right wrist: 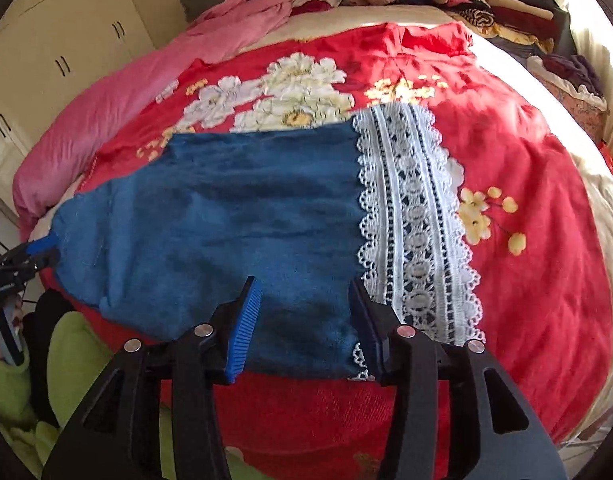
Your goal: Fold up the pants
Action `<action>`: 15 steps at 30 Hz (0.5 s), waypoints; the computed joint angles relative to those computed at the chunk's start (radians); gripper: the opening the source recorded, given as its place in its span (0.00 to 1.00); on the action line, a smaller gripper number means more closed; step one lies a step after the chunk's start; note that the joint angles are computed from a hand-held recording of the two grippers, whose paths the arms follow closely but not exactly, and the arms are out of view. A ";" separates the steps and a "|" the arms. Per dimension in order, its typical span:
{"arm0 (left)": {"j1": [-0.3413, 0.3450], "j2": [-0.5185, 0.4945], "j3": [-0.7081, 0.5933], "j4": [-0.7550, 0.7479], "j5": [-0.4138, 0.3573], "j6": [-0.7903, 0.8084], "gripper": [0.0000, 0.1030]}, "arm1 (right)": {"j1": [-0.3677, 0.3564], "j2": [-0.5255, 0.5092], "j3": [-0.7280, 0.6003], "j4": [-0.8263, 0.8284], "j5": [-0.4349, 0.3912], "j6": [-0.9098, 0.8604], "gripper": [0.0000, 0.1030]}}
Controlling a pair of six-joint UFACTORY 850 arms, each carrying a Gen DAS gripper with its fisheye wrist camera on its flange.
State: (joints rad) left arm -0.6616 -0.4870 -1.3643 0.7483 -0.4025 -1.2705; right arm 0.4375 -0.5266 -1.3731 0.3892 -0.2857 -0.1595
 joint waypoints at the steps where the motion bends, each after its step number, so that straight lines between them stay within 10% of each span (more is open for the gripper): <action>1: 0.010 0.002 0.009 -0.019 0.006 0.015 0.74 | -0.005 -0.013 -0.006 -0.022 -0.020 0.027 0.45; 7: 0.057 0.047 0.092 -0.032 0.122 0.039 0.68 | -0.032 -0.007 0.012 0.103 -0.046 -0.088 0.45; 15: 0.003 0.060 0.072 0.174 0.043 -0.128 0.72 | -0.016 0.053 0.062 0.285 0.025 -0.308 0.47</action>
